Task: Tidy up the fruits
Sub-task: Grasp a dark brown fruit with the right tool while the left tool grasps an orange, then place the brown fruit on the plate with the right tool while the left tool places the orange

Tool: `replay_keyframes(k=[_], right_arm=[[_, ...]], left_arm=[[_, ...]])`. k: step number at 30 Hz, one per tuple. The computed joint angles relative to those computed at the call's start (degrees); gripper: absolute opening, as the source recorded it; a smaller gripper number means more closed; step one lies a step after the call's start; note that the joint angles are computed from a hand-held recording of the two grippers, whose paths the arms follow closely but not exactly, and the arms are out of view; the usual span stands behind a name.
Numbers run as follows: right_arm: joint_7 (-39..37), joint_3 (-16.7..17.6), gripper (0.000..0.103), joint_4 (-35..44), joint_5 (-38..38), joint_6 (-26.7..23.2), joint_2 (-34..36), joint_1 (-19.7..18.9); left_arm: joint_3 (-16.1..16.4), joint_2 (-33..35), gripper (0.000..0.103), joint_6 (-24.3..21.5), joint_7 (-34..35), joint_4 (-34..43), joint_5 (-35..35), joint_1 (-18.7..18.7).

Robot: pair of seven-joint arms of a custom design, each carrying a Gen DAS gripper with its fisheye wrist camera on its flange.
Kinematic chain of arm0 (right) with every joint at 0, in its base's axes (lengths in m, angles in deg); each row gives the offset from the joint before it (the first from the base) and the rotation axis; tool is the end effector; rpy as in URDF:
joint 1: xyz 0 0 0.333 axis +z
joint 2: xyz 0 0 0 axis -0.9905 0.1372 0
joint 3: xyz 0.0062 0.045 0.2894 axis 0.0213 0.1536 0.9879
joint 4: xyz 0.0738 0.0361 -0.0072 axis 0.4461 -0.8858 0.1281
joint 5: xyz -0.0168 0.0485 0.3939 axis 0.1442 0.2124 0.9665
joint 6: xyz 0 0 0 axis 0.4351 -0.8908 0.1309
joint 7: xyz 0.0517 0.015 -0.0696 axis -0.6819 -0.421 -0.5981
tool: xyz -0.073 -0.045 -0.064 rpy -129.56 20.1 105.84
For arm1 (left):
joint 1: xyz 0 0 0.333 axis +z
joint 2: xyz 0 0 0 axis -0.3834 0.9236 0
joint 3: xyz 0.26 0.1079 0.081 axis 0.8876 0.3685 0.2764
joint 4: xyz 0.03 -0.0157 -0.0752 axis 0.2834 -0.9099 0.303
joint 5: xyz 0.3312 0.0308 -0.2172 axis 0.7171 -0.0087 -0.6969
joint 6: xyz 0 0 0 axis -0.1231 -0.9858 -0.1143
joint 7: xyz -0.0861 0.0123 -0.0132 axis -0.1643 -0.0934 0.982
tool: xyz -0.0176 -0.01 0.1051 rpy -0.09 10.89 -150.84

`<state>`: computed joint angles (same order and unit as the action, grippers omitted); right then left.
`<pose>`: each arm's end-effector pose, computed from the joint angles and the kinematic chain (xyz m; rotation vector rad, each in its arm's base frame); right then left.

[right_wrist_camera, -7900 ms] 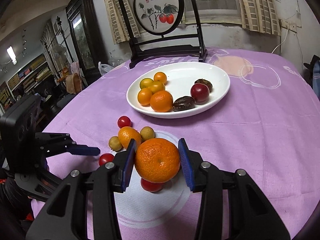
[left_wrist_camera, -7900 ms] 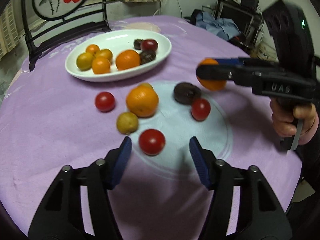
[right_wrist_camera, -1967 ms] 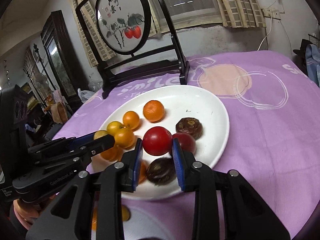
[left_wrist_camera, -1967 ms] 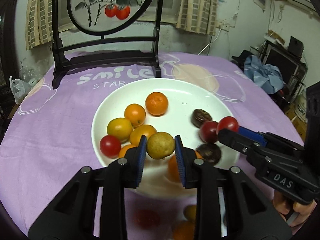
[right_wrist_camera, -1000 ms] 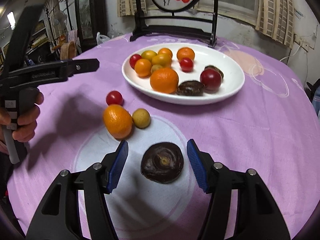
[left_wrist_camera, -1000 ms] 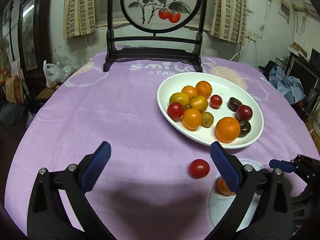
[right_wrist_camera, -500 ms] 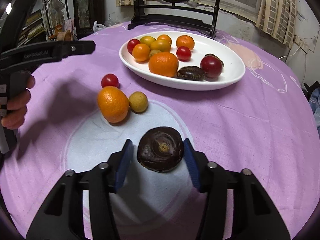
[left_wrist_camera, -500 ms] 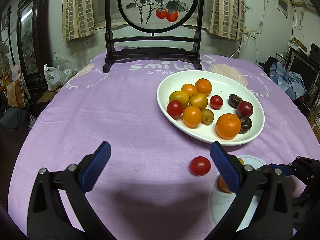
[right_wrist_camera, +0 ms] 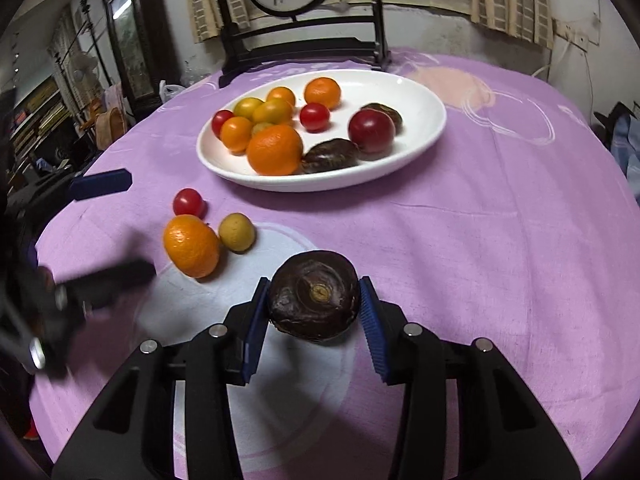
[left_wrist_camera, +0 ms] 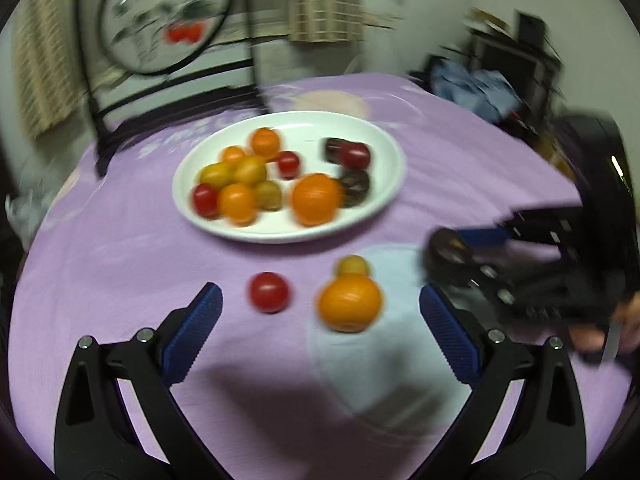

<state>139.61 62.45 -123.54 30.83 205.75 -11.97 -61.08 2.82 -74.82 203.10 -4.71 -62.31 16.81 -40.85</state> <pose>0.5025 0.2317 0.4152 -2.0907 1.3197 -0.2935 0.4442 -0.3550 0.4283 -1.4101 2.0794 -0.8747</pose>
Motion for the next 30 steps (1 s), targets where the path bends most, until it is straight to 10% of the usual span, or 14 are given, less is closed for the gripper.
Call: replay_keyframes(k=[8,17,22,30], right_arm=[[1.4,-0.2,0.044,-0.2,0.2,0.2,-0.2,-0.3],[0.8,-0.2,0.044,-0.2,1.2,0.0,-0.4,-0.2],[-0.2,-0.2,0.044,-0.4,2.3,0.4,-0.8,0.0],[-1.8,-0.3,0.044,-0.7,4.0,0.8,-1.4,0.2]], left_arm=[[-0.3,2.9,0.083,-3.7,-2.9,2.9,8.5,-1.6],[0.2,4.6,0.074,-3.4,1.9,3.7,3.1,-2.0],[0.2,5.9,0.045,-3.4,5.8,4.0,-1.6,-2.0],[0.4,4.4,0.044,1.2,10.4,1.6,-9.8,-1.0]])
